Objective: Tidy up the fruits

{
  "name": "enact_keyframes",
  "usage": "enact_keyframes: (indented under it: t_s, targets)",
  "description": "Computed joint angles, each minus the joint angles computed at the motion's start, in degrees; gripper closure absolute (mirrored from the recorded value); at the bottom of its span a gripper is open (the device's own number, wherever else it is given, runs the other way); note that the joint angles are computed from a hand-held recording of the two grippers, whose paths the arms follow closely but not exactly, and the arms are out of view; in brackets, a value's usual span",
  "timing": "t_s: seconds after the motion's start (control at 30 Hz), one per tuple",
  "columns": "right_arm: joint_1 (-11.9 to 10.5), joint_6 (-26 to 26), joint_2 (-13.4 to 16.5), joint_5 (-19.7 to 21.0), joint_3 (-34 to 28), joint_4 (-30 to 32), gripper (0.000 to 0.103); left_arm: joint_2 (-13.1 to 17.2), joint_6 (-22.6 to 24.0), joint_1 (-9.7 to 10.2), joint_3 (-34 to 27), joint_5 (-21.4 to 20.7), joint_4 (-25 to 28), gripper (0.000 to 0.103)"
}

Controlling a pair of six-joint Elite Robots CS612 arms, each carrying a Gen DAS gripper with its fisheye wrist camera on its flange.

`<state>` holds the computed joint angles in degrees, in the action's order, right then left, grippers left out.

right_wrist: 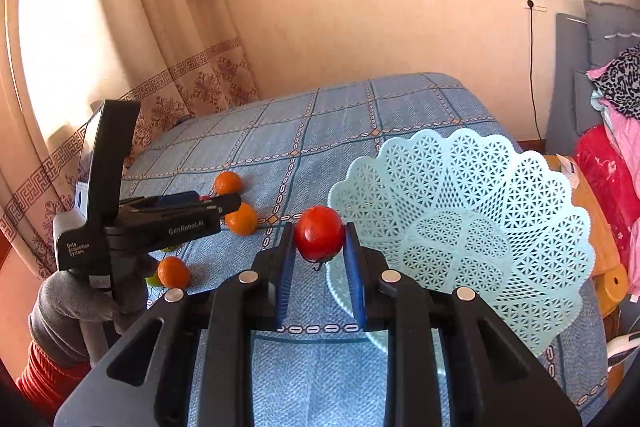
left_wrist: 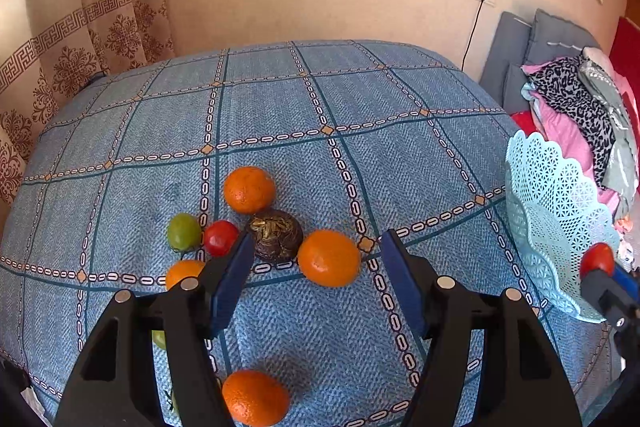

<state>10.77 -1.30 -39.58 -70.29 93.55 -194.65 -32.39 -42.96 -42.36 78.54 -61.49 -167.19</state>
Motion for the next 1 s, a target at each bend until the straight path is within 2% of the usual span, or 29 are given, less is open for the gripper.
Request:
enact_keyframes:
  t_s: [0.1,0.27,0.33,0.37,0.4,0.53,0.63,0.7,0.83,1.0]
  targets:
    - [-0.3,1.7,0.4,-3.9,-0.4,-1.1,0.078,0.6,-1.2,0.04,-0.9,-0.7,1.7,0.037]
    - [-0.9,4.9,1.1,-8.0,-1.2,0.3,0.078,1.5,-1.8,0.20,-2.5,-0.7,4.7,0.038]
    - [-1.1,5.7,1.4,-8.8,-1.7,0.8,0.071,1.9,-2.0,0.31,-3.0,-0.8,5.4,0.041]
    - [-1.2,6.5,1.5,-9.0,-1.8,0.6,0.058,2.1,-2.2,0.34,-3.3,-1.0,5.9,0.043]
    - [-1.3,6.9,1.6,-9.1,-1.8,0.2,0.053,2.3,-2.3,0.42,-3.6,-1.2,6.2,0.045]
    - [-1.4,7.0,1.7,-9.8,-1.9,-0.4,0.053,2.7,-1.4,0.15,-4.3,0.1,6.8,0.047]
    - [-1.3,6.9,1.6,-9.9,-1.8,-0.4,0.053,2.9,-0.8,0.10,-4.6,0.5,6.8,0.054]
    - [-1.3,6.8,1.7,-9.9,-1.8,-0.4,0.053,3.1,-0.1,0.29,-4.9,-1.0,5.9,0.062]
    - [-1.2,6.7,1.7,-10.1,-1.8,-0.5,0.053,3.4,0.9,-0.23,-5.2,1.2,6.6,0.063]
    - [-1.4,7.5,1.7,-10.4,-1.8,-0.7,0.053,2.9,0.8,-0.53,-4.1,0.4,4.2,0.063]
